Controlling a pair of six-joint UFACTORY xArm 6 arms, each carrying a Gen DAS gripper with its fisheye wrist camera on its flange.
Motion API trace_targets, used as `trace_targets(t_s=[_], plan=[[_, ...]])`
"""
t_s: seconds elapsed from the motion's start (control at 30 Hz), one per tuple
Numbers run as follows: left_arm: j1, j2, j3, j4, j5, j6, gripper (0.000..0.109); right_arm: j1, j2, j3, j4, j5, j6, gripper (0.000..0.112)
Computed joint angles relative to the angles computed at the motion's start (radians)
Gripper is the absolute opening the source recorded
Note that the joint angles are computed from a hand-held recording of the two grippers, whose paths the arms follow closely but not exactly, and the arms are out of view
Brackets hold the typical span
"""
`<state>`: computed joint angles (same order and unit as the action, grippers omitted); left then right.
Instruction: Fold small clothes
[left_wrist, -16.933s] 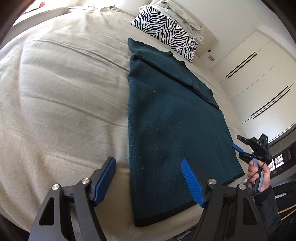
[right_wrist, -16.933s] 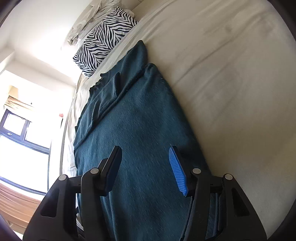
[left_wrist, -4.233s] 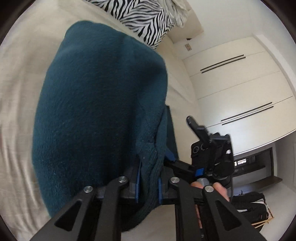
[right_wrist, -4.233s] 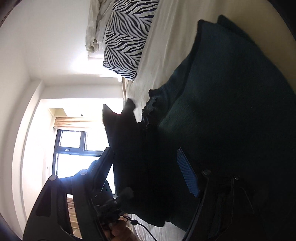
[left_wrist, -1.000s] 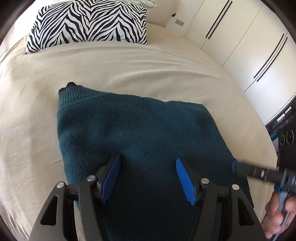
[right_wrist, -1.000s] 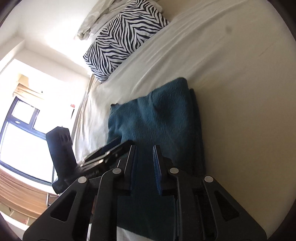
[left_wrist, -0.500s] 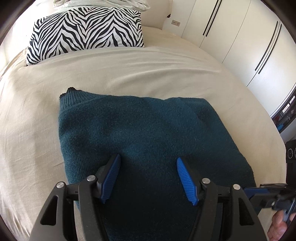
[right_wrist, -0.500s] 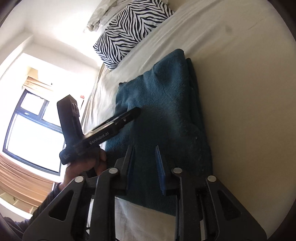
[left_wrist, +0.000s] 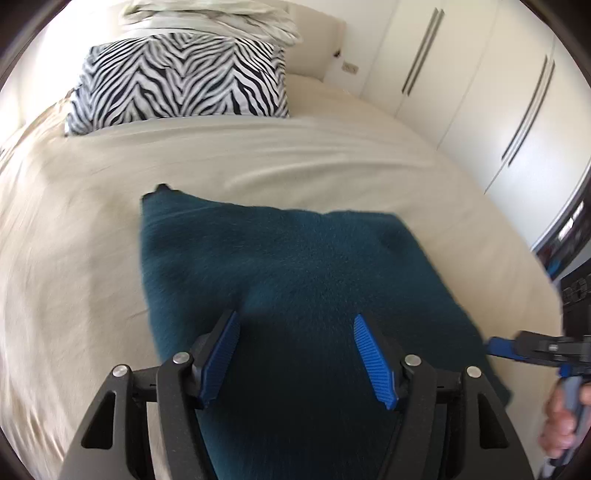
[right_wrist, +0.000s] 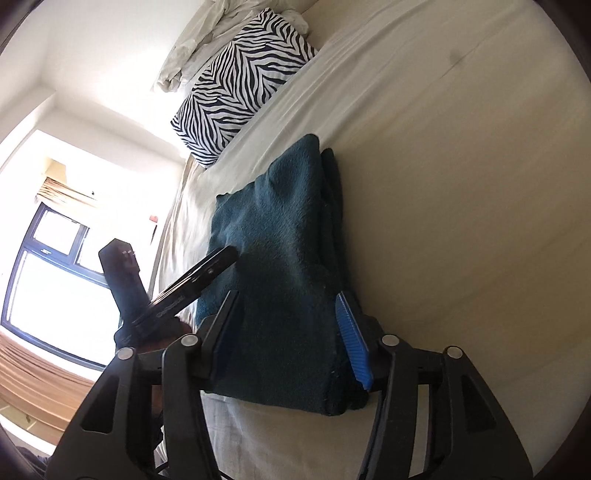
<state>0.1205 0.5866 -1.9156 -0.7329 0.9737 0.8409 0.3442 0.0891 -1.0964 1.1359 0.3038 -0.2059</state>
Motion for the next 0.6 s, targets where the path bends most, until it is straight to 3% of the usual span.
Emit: trace_targets(t_s=[0.13, 0.37, 0.47, 0.6], plan=[[0.063, -0.041, 0.042, -0.068, 0.022, -0.05, 0.078, -0.037, 0.042, -0.032, 0.001, 0.077, 0.01, 0.062], [0.116, 0.057, -0.089, -0.016, 0.216, -0.243, 0.078, -0.058, 0.183, -0.171, 0.125, 0.124, -0.044, 0.062], [0.124, 0.126, -0.179, -0.022, 0.334, -0.315, 0.074, -0.062, 0.239, -0.24, 0.039, 0.146, 0.035, 0.06], [0.099, 0.125, -0.181, 0.022, 0.326, -0.313, 0.072, -0.062, 0.329, -0.372, -0.231, 0.231, 0.234, 0.046]])
